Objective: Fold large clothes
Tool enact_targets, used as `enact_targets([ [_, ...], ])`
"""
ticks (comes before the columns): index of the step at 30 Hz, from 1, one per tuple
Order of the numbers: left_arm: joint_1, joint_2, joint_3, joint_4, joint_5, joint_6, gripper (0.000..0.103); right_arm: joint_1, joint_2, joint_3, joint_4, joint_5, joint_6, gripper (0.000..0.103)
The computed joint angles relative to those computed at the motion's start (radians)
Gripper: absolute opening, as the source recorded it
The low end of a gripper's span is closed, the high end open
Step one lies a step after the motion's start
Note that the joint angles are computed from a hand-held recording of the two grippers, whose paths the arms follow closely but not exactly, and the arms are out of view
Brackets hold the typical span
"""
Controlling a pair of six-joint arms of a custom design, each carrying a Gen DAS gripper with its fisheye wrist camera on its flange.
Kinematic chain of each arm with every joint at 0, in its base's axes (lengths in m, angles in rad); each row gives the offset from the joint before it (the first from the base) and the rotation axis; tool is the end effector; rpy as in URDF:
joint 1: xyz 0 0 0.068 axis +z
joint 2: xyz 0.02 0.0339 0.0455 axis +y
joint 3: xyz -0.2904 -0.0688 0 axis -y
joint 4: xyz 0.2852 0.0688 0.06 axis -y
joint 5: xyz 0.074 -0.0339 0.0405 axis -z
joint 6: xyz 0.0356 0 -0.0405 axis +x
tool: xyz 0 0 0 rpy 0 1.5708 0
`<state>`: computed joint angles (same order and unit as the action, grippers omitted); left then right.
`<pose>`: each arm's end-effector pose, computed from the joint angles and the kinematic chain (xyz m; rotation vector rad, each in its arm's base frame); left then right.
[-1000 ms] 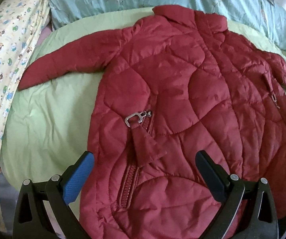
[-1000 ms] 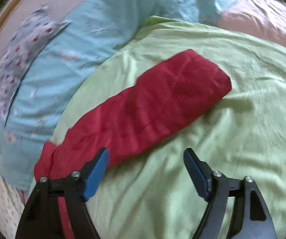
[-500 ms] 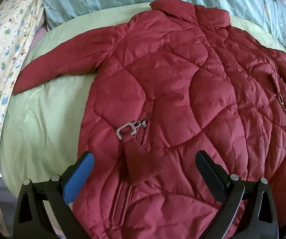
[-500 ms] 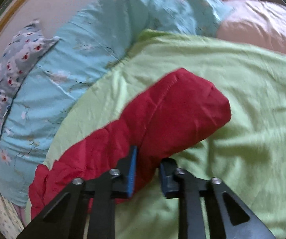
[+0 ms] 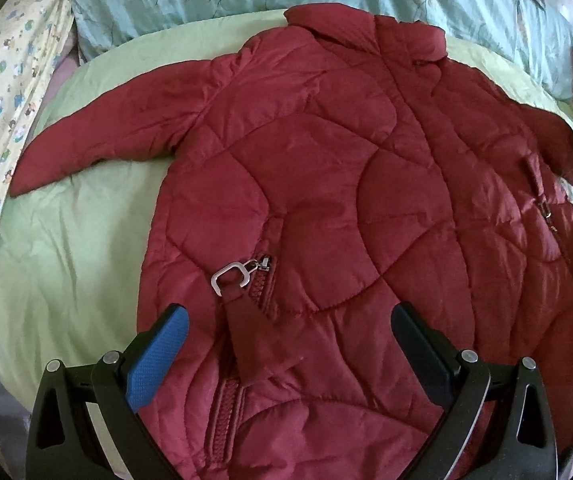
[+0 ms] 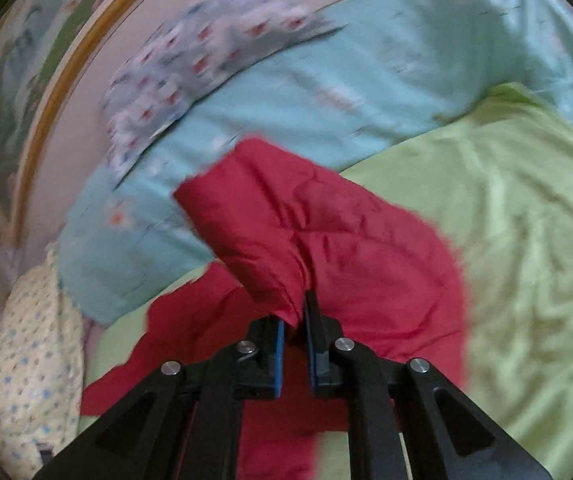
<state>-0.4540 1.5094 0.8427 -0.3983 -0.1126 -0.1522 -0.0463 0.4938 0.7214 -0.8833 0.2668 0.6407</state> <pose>0.2861 -0.1352 0.1785 0.3569 2.6015 -0.0613 0.1139 -0.0147 0.3079 0.8758 2.0179 0.0349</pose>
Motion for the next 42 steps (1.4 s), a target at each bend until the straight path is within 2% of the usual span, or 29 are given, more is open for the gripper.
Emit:
enact_targets([
  [3,0.038,-0.02,-0.002,-0.014,0.052,0.018,0.102,0.193,0.16,-0.008,0.106,0.053,0.088,0.008],
  [6,0.08,-0.032,0.001,-0.019,0.102,0.035,0.102,0.318,0.328,-0.008,0.219,0.049,0.133,0.008],
  [11,0.177,-0.031,0.036,-0.06,0.252,0.057,0.101,0.462,0.654,0.062,0.351,0.034,0.121,0.008],
  [16,0.259,0.027,0.128,-0.099,0.382,0.079,0.101,0.542,0.873,0.103,0.43,0.007,0.109,0.008],
  [21,0.334,0.172,0.3,-0.183,0.534,0.079,0.1,0.619,1.017,0.145,0.457,0.004,0.079,0.008],
  [25,0.345,0.291,0.428,-0.196,0.569,0.063,0.1,0.67,1.091,0.181,0.479,0.013,0.029,0.008],
  [27,0.34,0.395,0.533,-0.217,0.593,0.041,0.1,0.683,1.1,0.179,0.499,0.011,0.011,0.008],
  [30,0.337,0.565,0.708,-0.29,0.697,0.013,0.099,0.687,1.105,0.177,0.513,0.009,-0.011,0.009],
  [32,0.331,0.68,0.826,-0.336,0.757,-0.005,0.094,0.689,1.111,0.175,0.52,0.01,-0.017,0.01],
  [35,0.318,0.834,0.997,-0.398,0.829,-0.019,0.073,0.683,1.117,0.173,0.536,-0.001,-0.013,0.01],
  [37,0.308,0.878,1.043,-0.4,0.832,-0.027,0.054,0.679,1.116,0.17,0.545,-0.01,-0.007,0.012],
  [38,0.305,0.886,1.052,-0.394,0.833,-0.026,0.048,0.679,1.116,0.17,0.548,-0.014,-0.005,0.013],
  [39,0.306,0.901,1.071,-0.402,0.849,-0.019,0.034,0.678,1.115,0.171,0.546,-0.014,-0.003,0.013],
  [40,0.305,0.908,1.075,-0.395,0.86,-0.019,0.026,0.678,1.112,0.167,0.548,-0.016,0.001,0.013],
  [42,0.304,0.893,1.048,-0.359,0.859,-0.019,0.019,0.675,1.11,0.165,0.545,-0.023,0.011,0.014],
])
